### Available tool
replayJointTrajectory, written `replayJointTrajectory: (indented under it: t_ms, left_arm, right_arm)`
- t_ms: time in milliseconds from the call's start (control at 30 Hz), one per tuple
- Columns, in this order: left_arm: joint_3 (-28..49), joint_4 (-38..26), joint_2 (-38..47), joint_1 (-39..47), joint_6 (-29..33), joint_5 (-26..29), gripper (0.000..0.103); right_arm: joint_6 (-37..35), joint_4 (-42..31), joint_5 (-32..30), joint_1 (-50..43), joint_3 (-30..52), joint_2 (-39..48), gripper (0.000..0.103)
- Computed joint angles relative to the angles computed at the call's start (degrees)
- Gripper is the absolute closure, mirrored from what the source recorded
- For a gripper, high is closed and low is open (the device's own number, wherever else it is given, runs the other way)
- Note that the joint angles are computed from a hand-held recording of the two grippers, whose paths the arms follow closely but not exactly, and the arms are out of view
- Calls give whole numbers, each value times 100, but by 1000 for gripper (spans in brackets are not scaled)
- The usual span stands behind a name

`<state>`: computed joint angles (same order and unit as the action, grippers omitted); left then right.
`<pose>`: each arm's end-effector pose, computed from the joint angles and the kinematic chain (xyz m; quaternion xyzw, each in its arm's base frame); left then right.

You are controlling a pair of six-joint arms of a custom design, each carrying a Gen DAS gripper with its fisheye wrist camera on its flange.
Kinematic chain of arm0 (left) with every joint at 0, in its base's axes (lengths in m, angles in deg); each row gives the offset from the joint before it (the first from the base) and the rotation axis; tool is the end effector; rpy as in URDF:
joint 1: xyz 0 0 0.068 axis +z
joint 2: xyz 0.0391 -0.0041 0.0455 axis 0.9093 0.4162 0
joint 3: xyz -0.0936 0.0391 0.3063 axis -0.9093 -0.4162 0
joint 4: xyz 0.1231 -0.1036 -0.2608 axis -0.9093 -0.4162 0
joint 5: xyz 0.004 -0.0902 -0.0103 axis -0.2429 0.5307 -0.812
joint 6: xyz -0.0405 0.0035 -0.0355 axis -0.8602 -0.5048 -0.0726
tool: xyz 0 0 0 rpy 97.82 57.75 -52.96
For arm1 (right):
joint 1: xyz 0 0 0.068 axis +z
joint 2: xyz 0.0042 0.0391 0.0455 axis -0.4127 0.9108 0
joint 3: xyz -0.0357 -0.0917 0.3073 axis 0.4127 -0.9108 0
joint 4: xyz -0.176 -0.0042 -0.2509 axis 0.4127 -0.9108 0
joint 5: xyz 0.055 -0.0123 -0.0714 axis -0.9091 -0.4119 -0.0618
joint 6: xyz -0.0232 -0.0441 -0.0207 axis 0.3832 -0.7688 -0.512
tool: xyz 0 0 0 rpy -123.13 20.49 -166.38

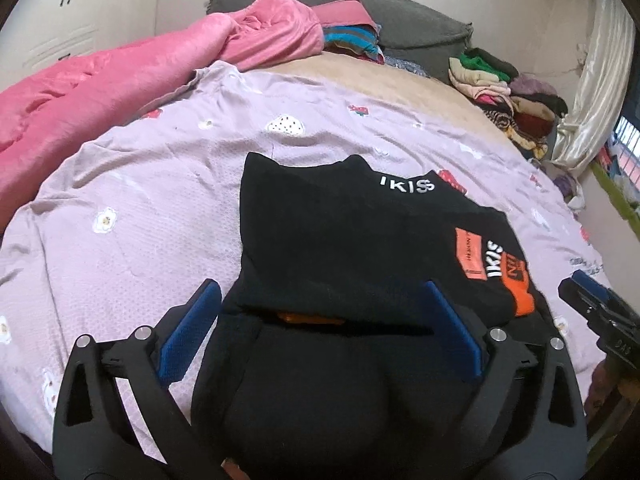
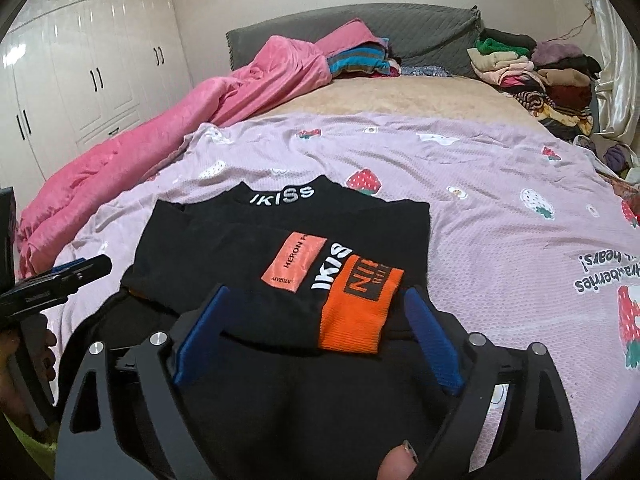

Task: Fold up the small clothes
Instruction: 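Move the left tool to the black shirt hem and grasp it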

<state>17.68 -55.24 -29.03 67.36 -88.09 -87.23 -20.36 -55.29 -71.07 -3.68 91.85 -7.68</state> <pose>0.1740 0.0086 0.1958 -0.1945 0.9000 -0.0281 0.3891 0.2444 0.1002 0.2172 -0.2081 0.8862 0.1644 0.3798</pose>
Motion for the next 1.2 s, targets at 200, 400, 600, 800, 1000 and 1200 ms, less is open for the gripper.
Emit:
replayJointTrajectory:
  t_ms: [200, 400, 600, 800, 1000, 1200]
  left_arm:
    - [72, -373, -390, -68, -36, -82, 10]
    - [123, -752, -747, -225, -81, -260, 10]
    - [214, -1166, -1155, -449, -175, -527, 10]
    - [258, -1631, -1551, -524, -226, -674, 10]
    - [299, -2027, -1902, -423, -221, -641, 10]
    - [296, -2455, -2308, -174, -131, -490, 10]
  right_arm:
    - [5, -124, -72, -106, -29, -245, 15]
    - [-56, -286, -215, -213, -64, -499, 15]
    - [-132, -501, -346, -334, -111, -832, 15]
    - [-200, -689, -440, -399, -151, -1096, 15]
    - [-268, -883, -529, -457, -165, -1354, 15]
    - [-347, -1096, -569, -488, -186, -1618, 15]
